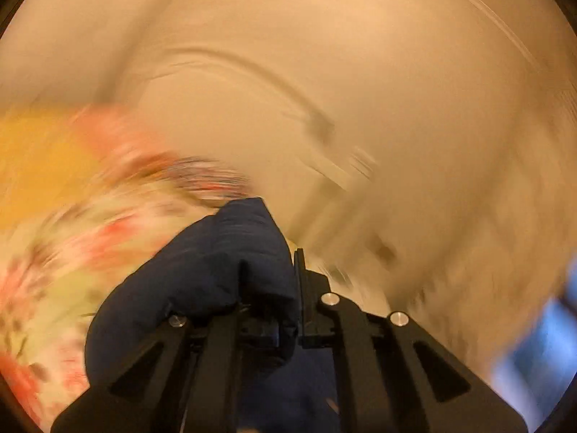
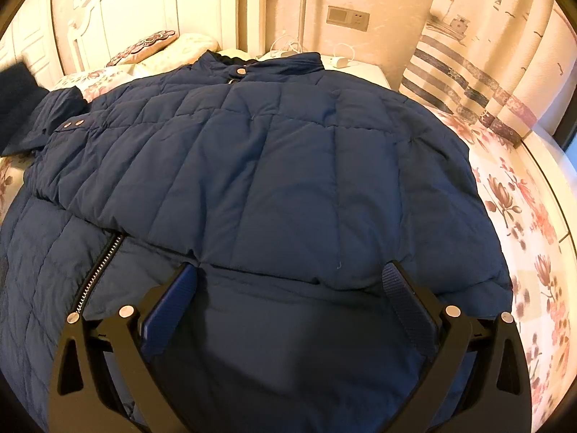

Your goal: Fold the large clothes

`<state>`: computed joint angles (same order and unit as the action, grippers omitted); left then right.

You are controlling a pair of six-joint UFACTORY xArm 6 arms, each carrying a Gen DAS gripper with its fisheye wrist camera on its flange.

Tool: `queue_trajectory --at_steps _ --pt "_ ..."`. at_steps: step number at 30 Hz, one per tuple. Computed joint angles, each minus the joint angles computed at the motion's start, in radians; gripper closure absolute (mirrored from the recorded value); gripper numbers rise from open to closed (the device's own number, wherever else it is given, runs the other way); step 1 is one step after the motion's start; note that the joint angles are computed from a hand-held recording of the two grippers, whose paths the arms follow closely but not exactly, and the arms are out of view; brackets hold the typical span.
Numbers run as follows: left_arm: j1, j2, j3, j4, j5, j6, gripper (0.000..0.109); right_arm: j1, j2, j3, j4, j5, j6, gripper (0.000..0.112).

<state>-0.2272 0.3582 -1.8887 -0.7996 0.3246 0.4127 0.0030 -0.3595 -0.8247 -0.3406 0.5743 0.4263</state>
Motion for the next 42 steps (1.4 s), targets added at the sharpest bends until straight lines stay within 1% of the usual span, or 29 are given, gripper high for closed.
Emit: queue_trajectory --at_steps 2,3,5,6,7,8,9,10,11,13,14,16,17,18,20,21,22,23,24,25,26,28,29,31,33,35,36,38,42 --pt "-0.091 -0.025 0.030 0.142 0.046 0.045 0.100 -0.001 0.000 0.001 0.004 -0.004 0.003 0.014" --pt "-0.151 -0.027 0.049 0.239 0.065 0.039 0.098 -0.001 0.000 0.002 0.006 -0.006 0.004 0.014" --pt "-0.227 -0.015 0.074 0.343 0.100 0.039 0.093 -0.004 -0.001 0.003 0.015 -0.010 0.001 0.014" --pt "-0.272 -0.008 0.099 0.422 0.125 0.016 0.090 -0.004 -0.002 0.004 0.016 -0.011 0.002 0.014" --pt "-0.297 0.010 0.101 0.463 0.165 0.003 0.083 -0.005 -0.002 0.005 0.019 -0.012 0.000 0.014" --pt "-0.314 0.031 0.098 0.485 0.227 -0.015 0.072 -0.005 -0.001 0.005 0.022 -0.013 -0.001 0.014" --pt "-0.326 0.049 0.086 0.500 0.276 -0.036 0.066 -0.005 -0.002 0.006 0.022 -0.014 0.000 0.014" --pt "-0.334 0.081 0.059 0.519 0.338 -0.065 0.051 -0.005 -0.001 0.006 0.022 -0.014 0.000 0.014" --pt "-0.338 0.093 0.055 0.532 0.357 -0.080 0.037 -0.005 -0.001 0.006 0.021 -0.014 0.001 0.014" --pt "-0.339 0.082 0.102 0.512 0.339 -0.026 0.032 -0.006 -0.002 0.007 0.025 -0.015 -0.002 0.014" --pt "-0.332 0.065 0.122 0.490 0.341 0.006 0.028 -0.007 -0.002 0.007 0.028 -0.016 -0.004 0.014" --pt "-0.315 0.006 0.168 0.412 0.359 0.084 0.023 -0.006 0.000 0.007 0.031 -0.017 -0.003 0.014" --pt "-0.311 -0.021 0.190 0.396 0.340 0.093 0.022 -0.006 0.000 0.007 0.033 -0.018 -0.004 0.014" --pt "-0.297 -0.091 0.254 0.338 0.314 0.144 0.020 -0.007 -0.001 0.008 0.033 -0.019 -0.005 0.014" --pt "-0.276 -0.239 0.413 0.157 0.197 0.277 0.007 -0.006 -0.001 0.008 0.029 -0.019 -0.002 0.014" --pt "-0.266 -0.274 0.448 0.118 0.147 0.283 0.007 -0.005 -0.001 0.008 0.026 -0.018 0.001 0.014" --pt "-0.249 -0.319 0.511 0.117 0.067 0.248 0.007 -0.005 -0.001 0.007 0.021 -0.017 0.004 0.014" --pt "-0.226 -0.336 0.558 0.158 0.000 0.172 0.007 -0.004 -0.001 0.008 0.017 -0.017 0.007 0.014" --pt "-0.204 -0.329 0.566 0.241 -0.026 0.067 0.008 -0.003 -0.001 0.007 0.009 -0.016 0.014 0.014" --pt "-0.168 -0.321 0.581 0.314 -0.035 -0.038 0.009 -0.001 -0.001 0.007 0.000 -0.015 0.022 0.014" --pt "-0.148 -0.312 0.581 0.399 -0.020 -0.142 0.011 0.001 -0.001 0.006 -0.011 -0.014 0.031 0.014" --pt "-0.107 -0.282 0.558 0.571 0.064 -0.341 0.017 0.005 -0.009 0.011 -0.044 -0.016 0.057 0.014" --pt "-0.102 -0.264 0.541 0.619 0.093 -0.393 0.017 0.007 -0.018 0.018 -0.067 -0.021 0.077 0.014" --pt "-0.099 -0.244 0.527 0.653 0.113 -0.428 0.017 0.021 -0.063 0.051 -0.136 -0.063 0.136 0.019" --pt "-0.100 -0.217 0.514 0.706 0.119 -0.471 0.017 0.054 -0.100 0.070 -0.155 -0.110 0.134 0.024" --pt "-0.098 -0.192 0.497 0.712 0.144 -0.475 0.017 0.111 -0.092 0.038 -0.245 -0.112 0.156 0.025" --pt "-0.098 -0.171 0.471 0.697 0.175 -0.473 0.017 0.137 -0.073 0.010 -0.285 -0.102 0.162 0.028" --pt "-0.092 -0.163 0.465 0.669 0.186 -0.468 0.016 0.185 0.001 -0.082 -0.329 -0.087 0.149 0.031" --pt "-0.069 -0.154 0.476 0.550 0.182 -0.423 0.015 0.245 0.193 -0.290 -0.306 -0.044 0.080 0.034"
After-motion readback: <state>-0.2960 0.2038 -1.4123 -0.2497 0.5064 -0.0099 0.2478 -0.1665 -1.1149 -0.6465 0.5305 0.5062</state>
